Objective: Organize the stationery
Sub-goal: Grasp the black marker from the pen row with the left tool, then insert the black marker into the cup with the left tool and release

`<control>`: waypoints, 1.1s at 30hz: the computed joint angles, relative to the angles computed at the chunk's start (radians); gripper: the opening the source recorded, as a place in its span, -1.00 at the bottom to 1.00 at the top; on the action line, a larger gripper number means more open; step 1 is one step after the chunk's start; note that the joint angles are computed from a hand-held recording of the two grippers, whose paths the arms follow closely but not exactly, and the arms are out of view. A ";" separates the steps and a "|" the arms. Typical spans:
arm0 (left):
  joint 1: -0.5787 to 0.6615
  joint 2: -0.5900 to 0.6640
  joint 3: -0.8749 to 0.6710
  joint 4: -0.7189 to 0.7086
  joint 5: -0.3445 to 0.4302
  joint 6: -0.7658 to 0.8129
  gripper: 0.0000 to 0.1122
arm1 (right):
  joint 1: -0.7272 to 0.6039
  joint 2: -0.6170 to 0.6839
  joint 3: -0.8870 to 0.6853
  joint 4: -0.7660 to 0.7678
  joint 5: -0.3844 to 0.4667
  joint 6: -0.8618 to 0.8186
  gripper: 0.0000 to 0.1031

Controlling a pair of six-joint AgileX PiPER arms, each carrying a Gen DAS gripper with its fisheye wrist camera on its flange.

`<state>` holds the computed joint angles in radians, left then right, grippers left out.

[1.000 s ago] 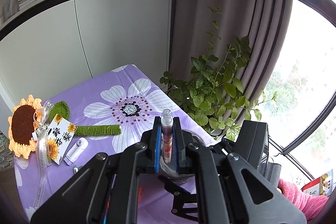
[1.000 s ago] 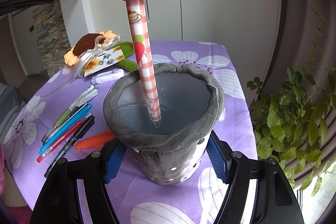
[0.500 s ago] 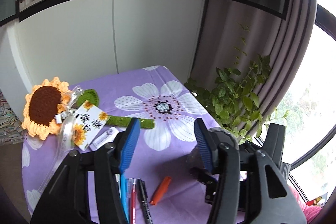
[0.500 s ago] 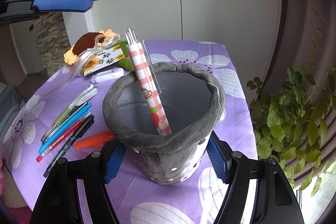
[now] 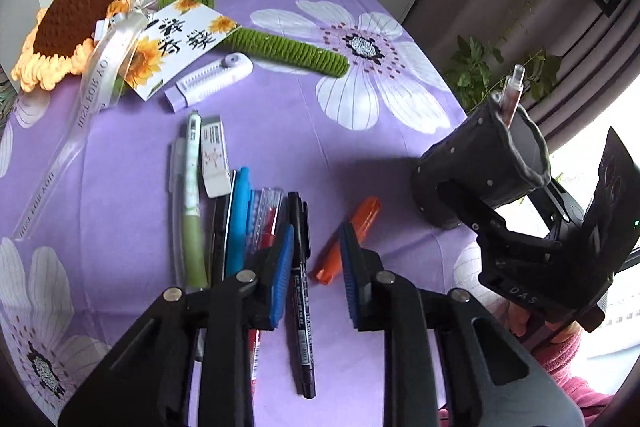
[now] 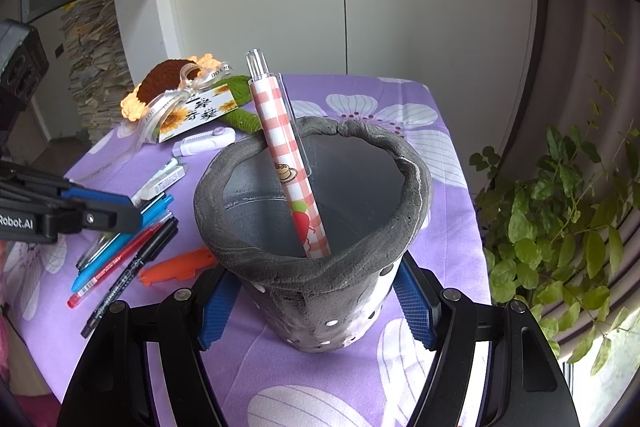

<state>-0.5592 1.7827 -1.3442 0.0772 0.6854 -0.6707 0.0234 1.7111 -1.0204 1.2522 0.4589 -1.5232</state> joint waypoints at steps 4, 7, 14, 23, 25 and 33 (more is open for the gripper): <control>-0.014 0.023 -0.014 0.005 0.012 -0.003 -0.64 | 0.000 0.000 0.000 0.000 0.000 -0.001 0.40; -0.010 0.048 -0.043 -0.003 0.028 0.003 -0.64 | -0.001 0.000 0.000 0.000 0.001 0.000 0.40; -0.019 0.100 -0.116 0.063 0.079 -0.037 -0.64 | 0.000 -0.001 0.000 -0.001 0.000 0.001 0.40; -0.008 0.158 -0.188 0.055 0.135 -0.041 -0.62 | 0.000 -0.001 0.000 -0.004 0.000 0.003 0.40; -0.016 0.181 -0.222 0.075 0.151 -0.044 -0.62 | 0.001 -0.001 0.001 -0.003 -0.001 0.002 0.40; -0.016 0.124 -0.174 0.051 0.107 -0.021 -0.79 | 0.001 -0.001 0.001 -0.003 0.000 0.002 0.40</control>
